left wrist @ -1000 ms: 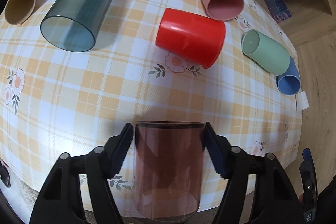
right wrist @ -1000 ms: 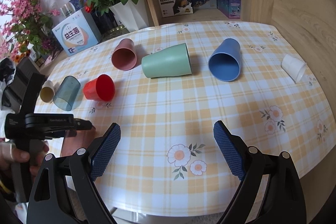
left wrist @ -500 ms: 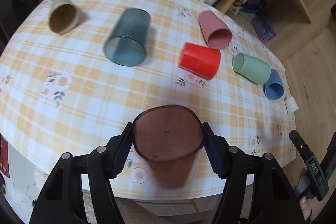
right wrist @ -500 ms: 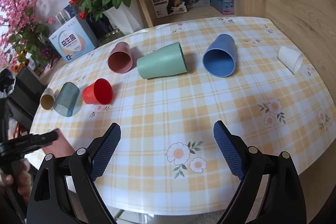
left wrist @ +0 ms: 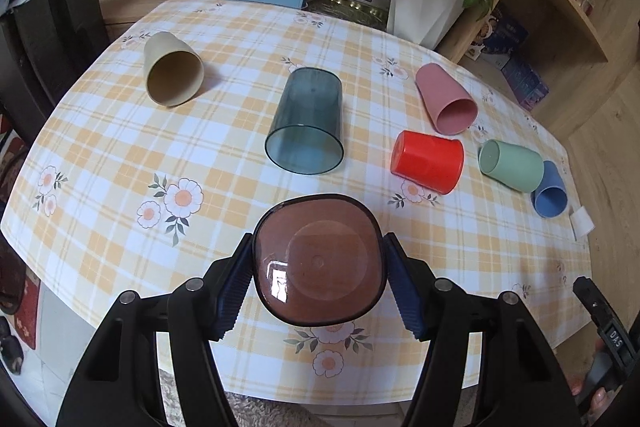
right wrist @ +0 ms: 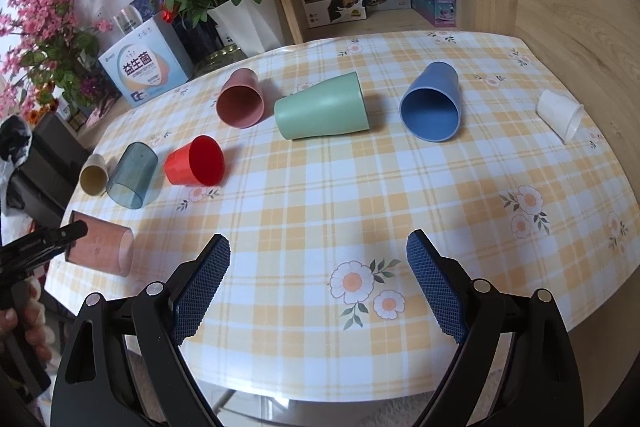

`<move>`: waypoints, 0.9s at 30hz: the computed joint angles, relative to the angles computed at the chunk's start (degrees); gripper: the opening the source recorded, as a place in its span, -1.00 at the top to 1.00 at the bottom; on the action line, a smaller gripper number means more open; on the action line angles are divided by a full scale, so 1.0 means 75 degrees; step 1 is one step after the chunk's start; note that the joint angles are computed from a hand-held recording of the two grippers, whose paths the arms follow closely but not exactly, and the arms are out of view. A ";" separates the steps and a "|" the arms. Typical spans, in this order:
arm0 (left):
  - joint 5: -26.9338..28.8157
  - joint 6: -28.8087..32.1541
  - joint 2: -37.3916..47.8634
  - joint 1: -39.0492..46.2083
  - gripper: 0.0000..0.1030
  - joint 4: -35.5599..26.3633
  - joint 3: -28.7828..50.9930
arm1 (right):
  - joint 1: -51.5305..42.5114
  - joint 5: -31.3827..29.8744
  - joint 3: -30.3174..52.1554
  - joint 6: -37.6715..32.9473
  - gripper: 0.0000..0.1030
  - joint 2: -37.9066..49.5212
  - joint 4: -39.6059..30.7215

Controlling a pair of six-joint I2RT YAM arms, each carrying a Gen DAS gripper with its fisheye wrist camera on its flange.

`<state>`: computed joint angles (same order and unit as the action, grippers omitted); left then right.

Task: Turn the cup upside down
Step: 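Rotate the brown cup with the left tool so its opening faces down, then place the brown cup upside down on the table and release with left tool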

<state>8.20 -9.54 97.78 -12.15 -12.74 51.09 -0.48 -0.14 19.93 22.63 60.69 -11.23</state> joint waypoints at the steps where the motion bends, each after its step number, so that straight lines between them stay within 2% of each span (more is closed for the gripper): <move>1: -0.0101 -0.0017 0.0083 -0.0082 -0.20 0.0039 0.0023 | -0.0015 -0.0008 0.0008 -0.0006 -0.69 0.0025 0.0002; 5: -0.0538 0.0064 0.0206 -0.0426 -0.20 0.0297 -0.0018 | 0.0005 0.0008 0.0018 -0.0005 -0.69 0.0064 0.0007; 9: -0.0903 0.0203 0.0312 -0.0690 -0.20 0.0216 0.0113 | -0.0024 -0.0014 0.0008 0.0036 -0.69 0.0114 0.0018; 14: -0.1106 0.0274 0.0352 -0.0836 -0.20 0.0124 0.0180 | -0.0176 -0.0142 -0.0016 0.0020 -0.69 0.0131 0.0045; 17: -0.0938 0.0232 0.0411 -0.0870 -0.20 0.0047 0.0236 | -0.0211 -0.0176 -0.0040 -0.0002 -0.69 0.0094 0.0041; 21: -0.1313 0.0145 0.0385 -0.1129 -0.20 0.0155 0.0136 | -0.0223 -0.0152 -0.0062 0.0028 -0.69 -0.0009 -0.0001; 27: -0.1322 0.0126 0.0267 -0.1138 -0.20 0.0146 0.0069 | -0.0243 -0.0160 -0.0057 0.0058 -0.69 -0.0232 -0.0179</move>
